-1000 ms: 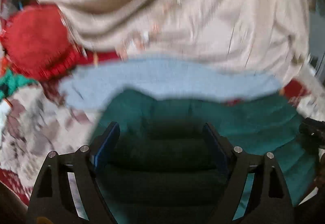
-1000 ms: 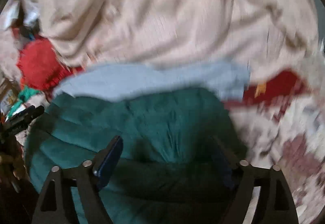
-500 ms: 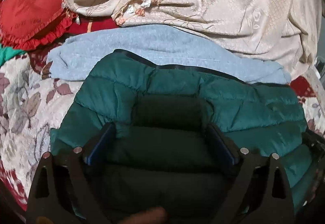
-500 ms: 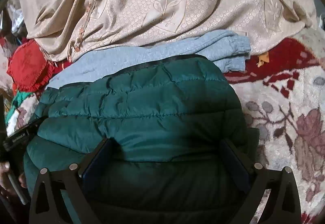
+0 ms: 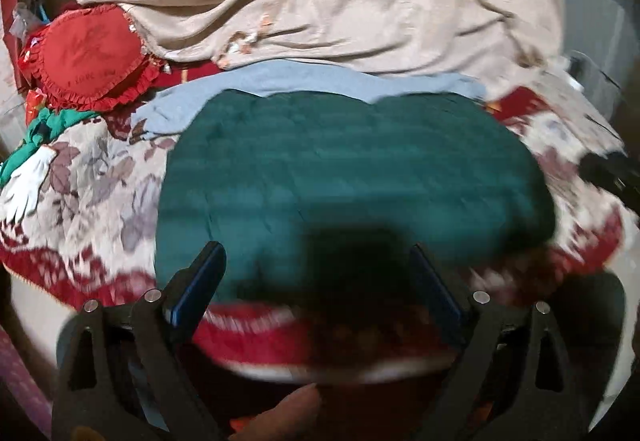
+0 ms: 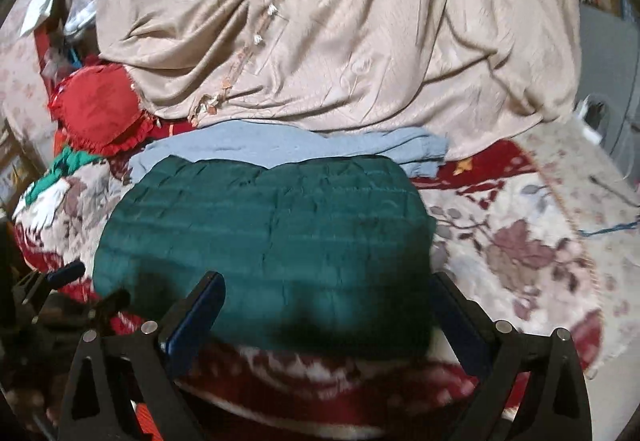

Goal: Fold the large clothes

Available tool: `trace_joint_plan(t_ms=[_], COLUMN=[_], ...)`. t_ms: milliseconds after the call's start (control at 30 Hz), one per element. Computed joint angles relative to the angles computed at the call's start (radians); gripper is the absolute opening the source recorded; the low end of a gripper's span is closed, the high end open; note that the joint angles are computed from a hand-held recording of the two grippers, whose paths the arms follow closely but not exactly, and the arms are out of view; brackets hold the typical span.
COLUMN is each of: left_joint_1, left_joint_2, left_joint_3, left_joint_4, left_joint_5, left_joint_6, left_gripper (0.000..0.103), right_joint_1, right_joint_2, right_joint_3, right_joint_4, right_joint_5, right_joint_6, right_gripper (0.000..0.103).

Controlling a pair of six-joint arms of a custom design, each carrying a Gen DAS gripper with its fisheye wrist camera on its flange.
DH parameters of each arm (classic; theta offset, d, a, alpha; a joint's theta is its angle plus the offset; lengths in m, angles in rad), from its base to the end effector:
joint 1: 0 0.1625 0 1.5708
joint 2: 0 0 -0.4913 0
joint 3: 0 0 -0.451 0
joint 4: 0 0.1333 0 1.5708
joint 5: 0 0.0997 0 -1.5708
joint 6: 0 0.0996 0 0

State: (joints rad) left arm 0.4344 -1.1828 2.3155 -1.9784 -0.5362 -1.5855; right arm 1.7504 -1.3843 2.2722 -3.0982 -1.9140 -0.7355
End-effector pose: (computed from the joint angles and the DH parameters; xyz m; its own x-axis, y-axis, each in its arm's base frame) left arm -0.2871 -0.3745 0.1047 -0.6833 -0.3253 -0.6537 0.2922 0.6987 -0.6531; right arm 0.1896 -0.4856 0.2797 -0.6174 -0.5079 0.6006 -0.7520 0.6051 -0.2614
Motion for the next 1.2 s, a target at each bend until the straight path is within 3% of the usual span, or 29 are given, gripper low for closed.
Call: trace_joint_plan(t_ms=[67,233,467,1200], left_joint_1=[-0.035,-0.088,-0.149,-0.154], left_joint_2=[-0.006,-0.027,-0.038,-0.027], left_joint_3=[0.013,-0.001,-0.020,-0.019], left_joint_4=[-0.035,0.029,0.146,0.102], left_joint_5=[-0.046,-0.113,-0.102,-0.094], left_joint_6=[0.009,-0.038,-0.130,-0.087], left_gripper=[0.093,0.093,0.093,0.093], right_joint_1=[-0.002,-0.008,-0.006,-0.017], right_joint_2=[-0.046,-0.148,-0.236,-0.255], right_joint_3=[0.026,0.079,0.134,0.133], right_joint_4=[0.014,0.083,0.104,0.128], right_joint_5=[0.002,-0.008,-0.004,0.004], right_joint_6=[0.004,-0.003,-0.058,-0.032], right_gripper=[0.100,0.100,0.100,0.100])
